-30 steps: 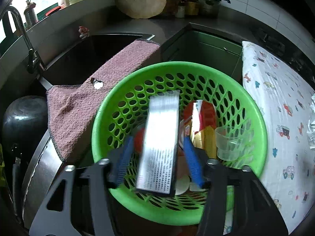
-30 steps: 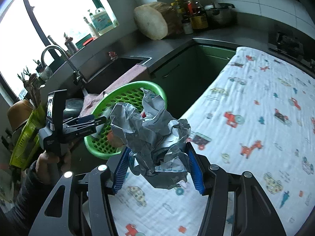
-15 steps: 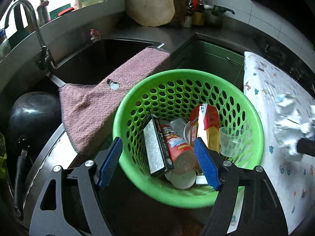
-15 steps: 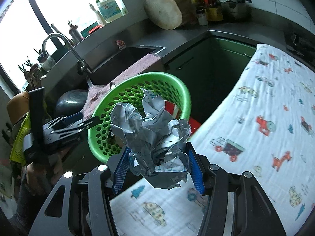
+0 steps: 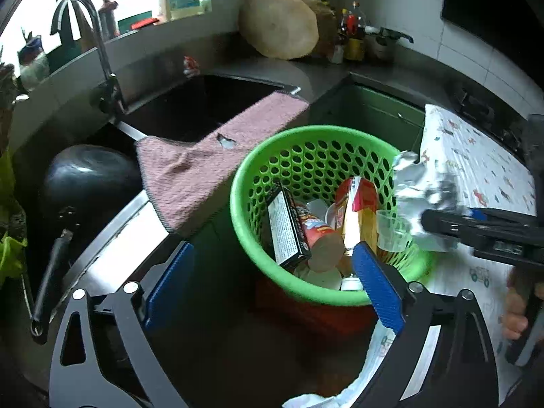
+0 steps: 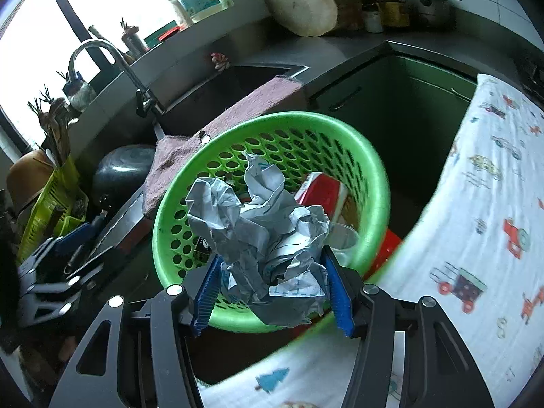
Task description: Collect trash
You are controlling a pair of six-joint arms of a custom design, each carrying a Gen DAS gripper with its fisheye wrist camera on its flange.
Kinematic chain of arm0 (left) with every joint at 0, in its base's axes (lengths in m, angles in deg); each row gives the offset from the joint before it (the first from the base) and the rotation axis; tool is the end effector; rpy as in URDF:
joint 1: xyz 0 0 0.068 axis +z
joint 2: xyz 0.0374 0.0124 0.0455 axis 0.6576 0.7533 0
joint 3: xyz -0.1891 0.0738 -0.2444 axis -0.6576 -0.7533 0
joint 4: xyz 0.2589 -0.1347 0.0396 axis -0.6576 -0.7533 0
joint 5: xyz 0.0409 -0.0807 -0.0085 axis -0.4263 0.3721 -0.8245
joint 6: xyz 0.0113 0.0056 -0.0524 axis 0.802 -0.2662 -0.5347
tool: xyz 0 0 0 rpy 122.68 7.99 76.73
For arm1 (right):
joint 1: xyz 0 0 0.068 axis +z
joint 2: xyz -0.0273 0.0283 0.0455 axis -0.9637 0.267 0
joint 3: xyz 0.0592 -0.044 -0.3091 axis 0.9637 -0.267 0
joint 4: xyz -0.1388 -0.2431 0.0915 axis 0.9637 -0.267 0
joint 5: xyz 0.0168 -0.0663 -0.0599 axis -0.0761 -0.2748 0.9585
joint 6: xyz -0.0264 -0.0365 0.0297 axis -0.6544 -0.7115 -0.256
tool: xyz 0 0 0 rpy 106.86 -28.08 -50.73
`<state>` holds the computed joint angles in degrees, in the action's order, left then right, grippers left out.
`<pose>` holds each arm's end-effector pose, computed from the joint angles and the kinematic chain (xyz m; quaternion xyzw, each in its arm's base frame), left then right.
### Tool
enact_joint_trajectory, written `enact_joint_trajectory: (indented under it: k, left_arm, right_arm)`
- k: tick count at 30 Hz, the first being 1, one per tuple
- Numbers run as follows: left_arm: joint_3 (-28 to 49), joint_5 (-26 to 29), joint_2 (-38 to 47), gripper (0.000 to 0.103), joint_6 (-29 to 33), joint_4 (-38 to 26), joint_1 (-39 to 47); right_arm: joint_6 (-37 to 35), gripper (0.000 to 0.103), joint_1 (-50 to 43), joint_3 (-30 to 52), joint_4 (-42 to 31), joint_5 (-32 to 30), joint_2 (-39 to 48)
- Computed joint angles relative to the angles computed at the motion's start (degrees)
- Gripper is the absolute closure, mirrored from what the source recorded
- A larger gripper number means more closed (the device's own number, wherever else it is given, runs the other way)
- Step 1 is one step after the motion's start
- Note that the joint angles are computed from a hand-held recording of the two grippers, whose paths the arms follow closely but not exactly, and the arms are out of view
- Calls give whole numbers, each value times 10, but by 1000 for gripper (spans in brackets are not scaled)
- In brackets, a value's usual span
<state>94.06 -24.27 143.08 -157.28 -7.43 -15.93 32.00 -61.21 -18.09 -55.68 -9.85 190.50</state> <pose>0.1512 -0.1882 0.1356 -0.2559 0.8933 0.1137 0.3515 0.3221 0.0977 0.1072 -0.3353 0.8728 0.2895 0.2048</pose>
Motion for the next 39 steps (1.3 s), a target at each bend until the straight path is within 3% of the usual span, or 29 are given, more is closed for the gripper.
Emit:
enact_joint_trajectory:
  k: [10,22,39]
  left_arm:
    - [46,-21,20,5,-94,-104,-58]
    - [116,-27,75,5,-156,-216,-98]
    - [163,-36,86,5,-124,-164,-135]
  right_arm:
    - [8,29,-1,18,-15,-34,25]
    - [-36,29,-29,-4,-48,-32,-26]
    - [-204,24,-197,-48,-158,-52,-152]
